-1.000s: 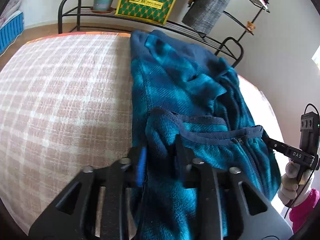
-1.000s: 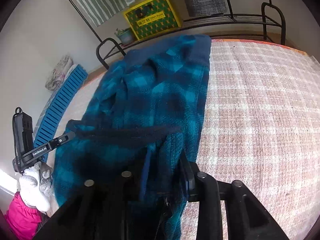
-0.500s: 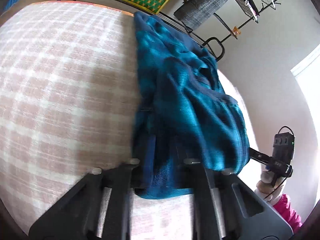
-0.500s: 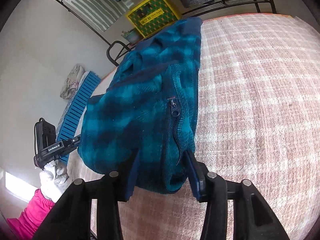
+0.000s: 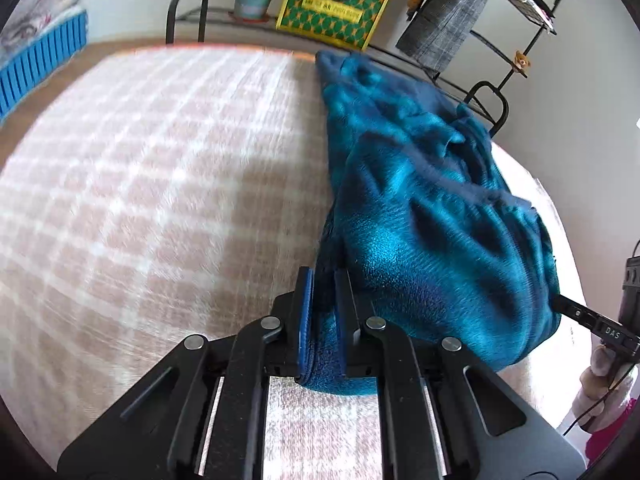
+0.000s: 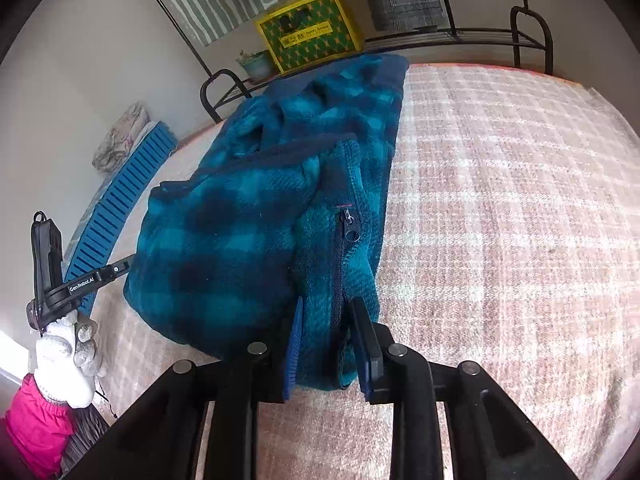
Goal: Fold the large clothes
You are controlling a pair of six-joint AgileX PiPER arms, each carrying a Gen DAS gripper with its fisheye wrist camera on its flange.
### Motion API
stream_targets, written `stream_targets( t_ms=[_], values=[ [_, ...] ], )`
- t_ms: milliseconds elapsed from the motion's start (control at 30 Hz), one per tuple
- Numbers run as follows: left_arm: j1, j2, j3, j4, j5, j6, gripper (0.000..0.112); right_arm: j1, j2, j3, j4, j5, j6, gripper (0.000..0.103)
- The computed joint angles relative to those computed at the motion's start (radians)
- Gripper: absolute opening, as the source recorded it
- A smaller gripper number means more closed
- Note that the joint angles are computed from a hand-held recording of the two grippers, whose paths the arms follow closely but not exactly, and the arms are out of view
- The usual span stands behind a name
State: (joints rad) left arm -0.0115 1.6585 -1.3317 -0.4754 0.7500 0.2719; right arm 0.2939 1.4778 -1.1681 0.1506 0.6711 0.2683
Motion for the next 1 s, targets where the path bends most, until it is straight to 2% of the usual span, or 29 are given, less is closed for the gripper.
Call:
stream_targets(
  t_ms=[100,200,333,400,533,600,733,867,967,1000],
  values=[
    [0.001,-0.049,-0.021,0.007,0.028,-0.007,0.009,0.052,-0.080,0.003,-0.118,0.013,0.088,0.033],
    [-0.006,-0.078,-0.047,0.017,0.073,-0.005,0.009,0.099,-0.118,-0.032,-0.213,0.057,0.140,0.033],
    [-0.043,-0.063,-0.111,0.042,0.120,-0.034,0.009,0.154,-0.116,-0.117,-0.263,0.110,0.142,0.033],
    [-0.055,-0.050,-0.129,0.047,0.115,-0.042,0.009,0.169,-0.093,-0.160,-0.273,0.131,0.139,0.033],
    [-0.052,0.030,-0.210,0.032,0.144,-0.045,0.009,0.149,-0.031,-0.215,-0.179,0.118,0.077,0.033],
    [-0.053,0.086,-0.263,0.021,0.155,-0.034,0.009,0.134,0.037,-0.262,-0.104,0.111,0.013,0.033],
    [-0.061,0.229,-0.401,0.021,0.202,-0.017,0.009,0.121,0.193,-0.375,-0.054,0.130,-0.040,0.033],
    [-0.060,0.358,-0.535,0.027,0.237,-0.034,0.009,0.082,0.364,-0.520,-0.049,0.182,-0.046,0.033],
    [-0.068,0.445,-0.628,0.053,0.276,-0.034,0.009,0.050,0.476,-0.617,-0.054,0.266,-0.037,0.029],
    [-0.073,0.452,-0.626,0.062,0.266,-0.022,0.009,0.035,0.484,-0.599,-0.019,0.244,-0.069,0.029]
  ],
)
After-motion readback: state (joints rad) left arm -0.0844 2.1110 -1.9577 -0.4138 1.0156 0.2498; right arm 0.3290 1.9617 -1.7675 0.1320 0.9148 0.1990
